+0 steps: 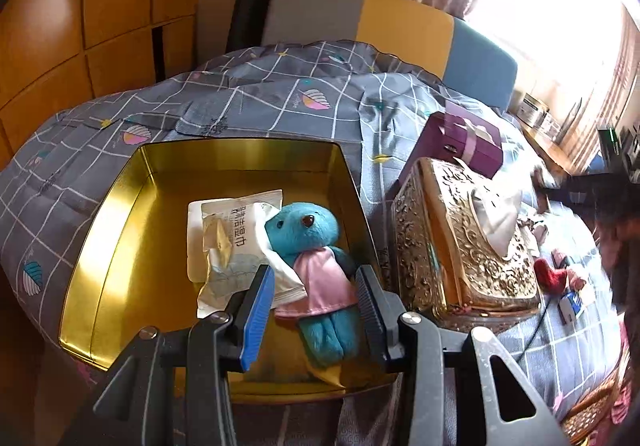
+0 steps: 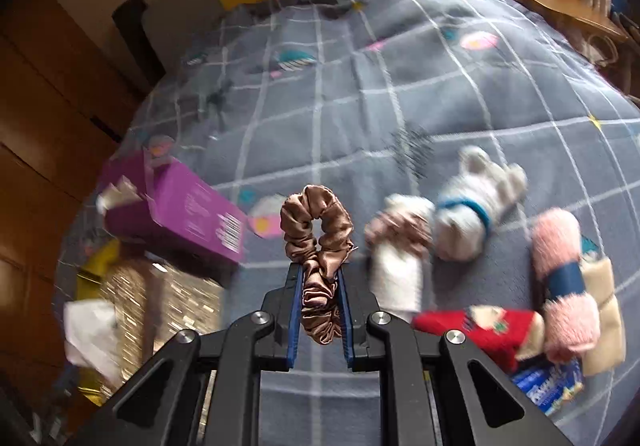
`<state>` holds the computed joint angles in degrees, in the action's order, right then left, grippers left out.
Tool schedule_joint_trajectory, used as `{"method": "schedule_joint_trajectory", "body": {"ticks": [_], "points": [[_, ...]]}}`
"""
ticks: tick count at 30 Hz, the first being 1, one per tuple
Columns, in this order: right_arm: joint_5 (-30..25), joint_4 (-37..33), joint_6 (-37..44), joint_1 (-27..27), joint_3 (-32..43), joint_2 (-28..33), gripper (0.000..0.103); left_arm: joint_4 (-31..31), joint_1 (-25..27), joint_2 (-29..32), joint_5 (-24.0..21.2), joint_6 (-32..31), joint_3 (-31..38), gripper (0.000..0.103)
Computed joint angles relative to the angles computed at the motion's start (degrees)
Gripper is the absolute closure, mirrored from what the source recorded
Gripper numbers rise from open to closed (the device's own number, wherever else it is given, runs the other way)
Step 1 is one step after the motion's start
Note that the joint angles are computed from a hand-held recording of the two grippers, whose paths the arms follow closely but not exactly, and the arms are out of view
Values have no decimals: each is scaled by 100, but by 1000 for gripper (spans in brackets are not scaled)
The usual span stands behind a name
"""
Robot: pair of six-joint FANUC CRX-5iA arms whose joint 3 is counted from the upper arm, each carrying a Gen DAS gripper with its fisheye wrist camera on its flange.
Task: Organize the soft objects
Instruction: 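Place wet-wipes pack and brown scrunchie into the gold tray and release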
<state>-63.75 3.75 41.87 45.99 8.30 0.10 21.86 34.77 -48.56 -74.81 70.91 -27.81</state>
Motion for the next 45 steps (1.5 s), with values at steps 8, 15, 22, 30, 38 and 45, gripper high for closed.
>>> {"method": "schedule_joint_trajectory", "body": {"ticks": [8,15,22,30,38,45], "points": [[28,-781,1297,542,1541,773,86,57,176,-155,-89,-223,-86,61],[-146,-1298,2178,1205,2140,1119,86,364,865,-338,-340,-612,-247,61],[-300,-1403,2532,1750,2270,1387,85,1062,2772,-721,-1089,-1447,-529,61],[-606,-1421,2682,2168,2314,1770,81,1548,4734,-899,-1792,-2231,-694,61],[-676,-1311,2754,2419,2203,1966,51,1751,5130,-1010,-2065,-2473,-767,61],[-182,-626,2501,2656,1603,1516,39,1870,4832,-1087,-2097,-2448,-704,61]]}}
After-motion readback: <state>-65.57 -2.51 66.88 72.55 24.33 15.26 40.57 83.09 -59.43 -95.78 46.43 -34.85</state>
